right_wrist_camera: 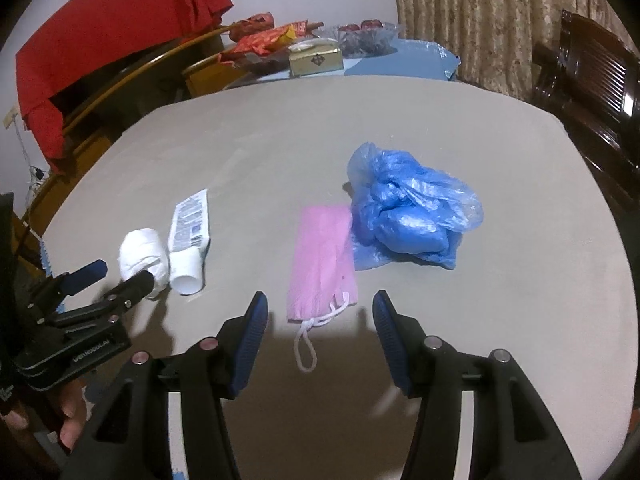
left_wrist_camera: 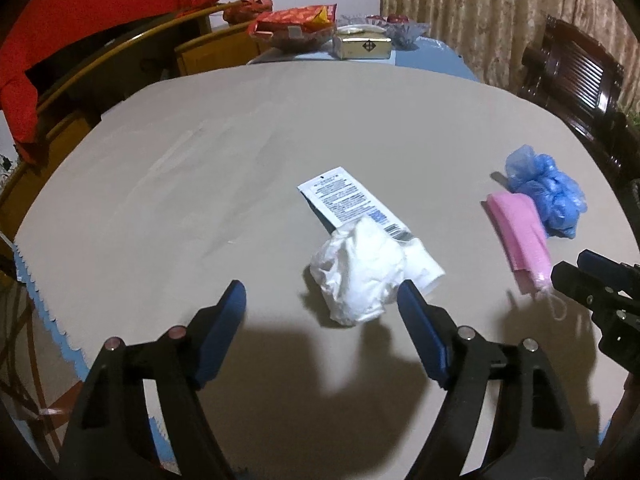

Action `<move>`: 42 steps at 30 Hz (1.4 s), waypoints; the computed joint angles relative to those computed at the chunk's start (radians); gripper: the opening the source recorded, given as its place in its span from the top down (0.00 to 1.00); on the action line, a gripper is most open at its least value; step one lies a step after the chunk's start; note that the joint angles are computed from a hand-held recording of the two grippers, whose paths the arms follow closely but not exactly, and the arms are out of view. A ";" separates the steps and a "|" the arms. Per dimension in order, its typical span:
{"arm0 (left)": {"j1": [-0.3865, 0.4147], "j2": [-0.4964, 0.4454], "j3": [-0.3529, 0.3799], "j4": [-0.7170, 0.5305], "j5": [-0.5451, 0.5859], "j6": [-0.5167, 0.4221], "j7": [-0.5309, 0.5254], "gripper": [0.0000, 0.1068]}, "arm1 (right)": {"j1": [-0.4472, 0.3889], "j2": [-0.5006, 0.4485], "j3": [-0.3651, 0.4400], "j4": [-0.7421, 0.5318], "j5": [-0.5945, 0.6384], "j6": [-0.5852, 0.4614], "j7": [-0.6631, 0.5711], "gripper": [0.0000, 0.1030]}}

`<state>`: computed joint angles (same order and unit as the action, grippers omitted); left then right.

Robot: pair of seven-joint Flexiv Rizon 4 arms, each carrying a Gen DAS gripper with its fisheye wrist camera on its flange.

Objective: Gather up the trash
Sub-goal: 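Grasp the white tissue with the left tool while the right tool grasps the pink face mask, then lift the tissue and mask and carry them over the black trash bin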

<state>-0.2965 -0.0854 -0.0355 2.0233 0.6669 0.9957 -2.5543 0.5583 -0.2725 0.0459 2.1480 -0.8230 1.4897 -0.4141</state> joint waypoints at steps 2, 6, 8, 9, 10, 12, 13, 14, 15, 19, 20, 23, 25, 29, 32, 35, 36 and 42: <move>0.008 -0.011 0.003 0.006 -0.009 0.028 0.018 0.29 | 0.001 -0.017 0.003 -0.012 0.009 -0.001 -0.007 0.48; 0.013 -0.032 0.011 0.009 -0.031 0.062 0.048 0.33 | 0.011 -0.043 0.006 -0.034 0.033 -0.008 -0.027 0.48; 0.014 -0.041 0.016 0.012 -0.052 0.079 0.067 0.41 | 0.019 -0.056 0.002 -0.044 0.042 -0.015 -0.037 0.50; 0.015 -0.045 0.019 0.015 -0.065 0.087 0.079 0.51 | 0.020 -0.059 0.004 -0.048 0.051 -0.018 -0.047 0.54; 0.015 -0.048 0.021 0.017 -0.077 0.092 0.088 0.57 | 0.018 -0.065 0.011 -0.053 0.064 -0.023 -0.059 0.57; 0.003 -0.049 0.027 0.013 -0.067 0.088 0.074 0.60 | 0.010 -0.074 0.028 -0.061 0.100 -0.032 -0.092 0.67; 0.000 -0.048 0.029 0.013 -0.065 0.087 0.070 0.62 | 0.016 -0.074 0.022 -0.060 0.104 -0.032 -0.095 0.68; -0.004 -0.044 0.031 0.015 -0.062 0.086 0.063 0.63 | 0.021 -0.072 0.015 -0.056 0.104 -0.031 -0.096 0.72; -0.006 -0.041 0.031 0.018 -0.062 0.085 0.058 0.65 | 0.021 -0.071 0.017 -0.056 0.111 -0.031 -0.105 0.78; -0.009 -0.014 0.028 0.028 -0.062 0.068 0.029 0.68 | -0.006 -0.074 0.063 -0.064 0.187 -0.038 -0.181 0.93; -0.010 -0.008 0.025 0.027 -0.057 0.060 0.021 0.68 | -0.007 -0.068 0.066 -0.061 0.198 -0.037 -0.195 0.95; -0.011 0.023 0.012 0.031 -0.042 0.036 -0.007 0.68 | -0.008 -0.051 0.074 -0.053 0.225 -0.035 -0.227 0.96; -0.009 0.036 -0.001 0.028 -0.035 0.016 -0.020 0.68 | -0.008 -0.032 0.078 -0.043 0.237 -0.029 -0.244 0.96; -0.011 0.065 -0.031 0.015 -0.028 -0.041 -0.046 0.68 | -0.015 0.004 0.094 -0.031 0.264 -0.025 -0.277 0.96; -0.019 0.085 -0.058 -0.003 -0.022 -0.090 -0.059 0.68 | -0.025 0.042 0.103 -0.013 0.276 -0.020 -0.290 0.96; -0.036 0.100 -0.092 -0.035 0.003 -0.166 -0.083 0.68 | -0.046 0.077 0.121 0.002 0.298 -0.026 -0.311 0.96; -0.042 0.104 -0.101 -0.044 0.010 -0.182 -0.089 0.68 | -0.054 0.090 0.129 0.007 0.307 -0.030 -0.320 0.96; -0.070 0.119 -0.139 -0.095 0.014 -0.245 -0.122 0.68 | -0.099 0.166 0.154 0.045 0.337 -0.044 -0.361 0.96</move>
<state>-0.3667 0.0334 -0.1747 1.9286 0.6810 0.7504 -2.6758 0.4596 -0.1067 0.2002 2.1925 -0.4857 1.4455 -0.7755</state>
